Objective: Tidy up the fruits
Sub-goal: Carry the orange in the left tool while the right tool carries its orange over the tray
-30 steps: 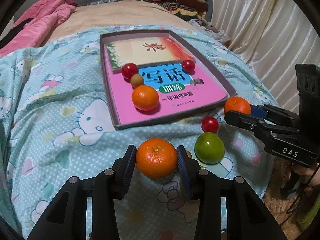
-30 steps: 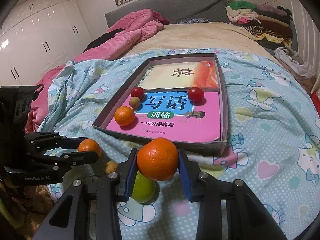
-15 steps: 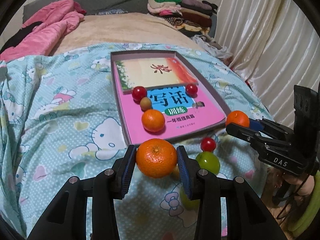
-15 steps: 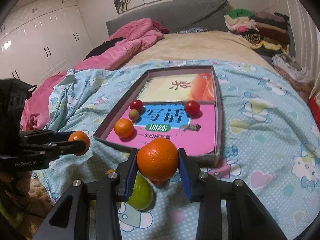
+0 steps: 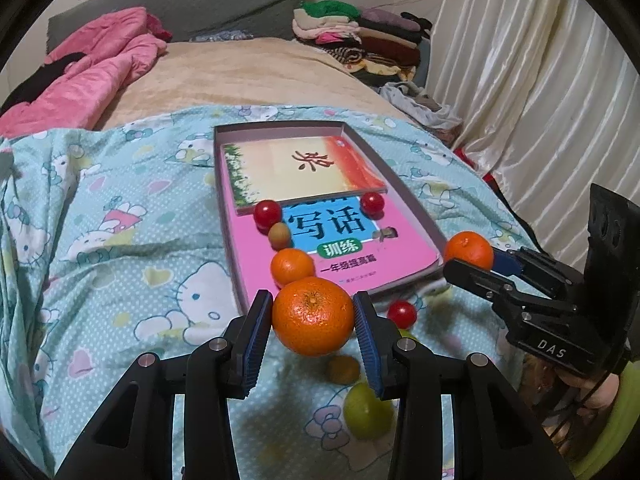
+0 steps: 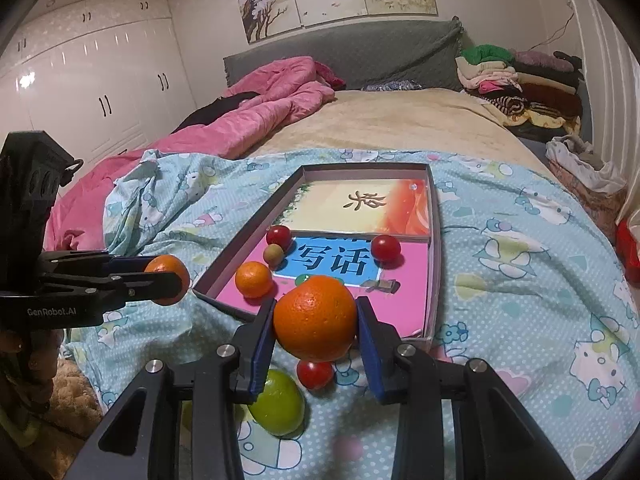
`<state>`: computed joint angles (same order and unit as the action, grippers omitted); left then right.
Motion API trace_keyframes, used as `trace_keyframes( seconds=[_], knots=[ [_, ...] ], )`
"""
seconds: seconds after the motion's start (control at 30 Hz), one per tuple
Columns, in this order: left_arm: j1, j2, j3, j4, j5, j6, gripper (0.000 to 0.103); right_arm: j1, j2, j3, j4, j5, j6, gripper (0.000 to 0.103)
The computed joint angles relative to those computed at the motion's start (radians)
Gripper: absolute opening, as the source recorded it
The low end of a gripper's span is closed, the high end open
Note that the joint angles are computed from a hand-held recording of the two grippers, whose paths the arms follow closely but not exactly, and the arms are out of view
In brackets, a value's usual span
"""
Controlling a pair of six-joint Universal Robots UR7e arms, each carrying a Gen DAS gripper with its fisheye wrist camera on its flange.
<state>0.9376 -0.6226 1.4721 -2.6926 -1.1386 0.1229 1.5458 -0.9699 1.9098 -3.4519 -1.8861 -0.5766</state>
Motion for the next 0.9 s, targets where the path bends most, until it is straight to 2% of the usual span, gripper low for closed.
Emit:
trace_keyframes(
  seconds=[0.47, 0.9],
  knots=[
    [-0.013, 0.053, -0.051, -0.017, -0.006, -0.008, 0.043, 0.0, 0.01, -0.021, -0.045, -0.004, -0.014, 0.039],
    [-0.009, 0.089, -0.073, -0.084, -0.019, 0.011, 0.043, -0.006, 0.023, -0.047, -0.084, 0.001, -0.016, 0.039]
  ],
)
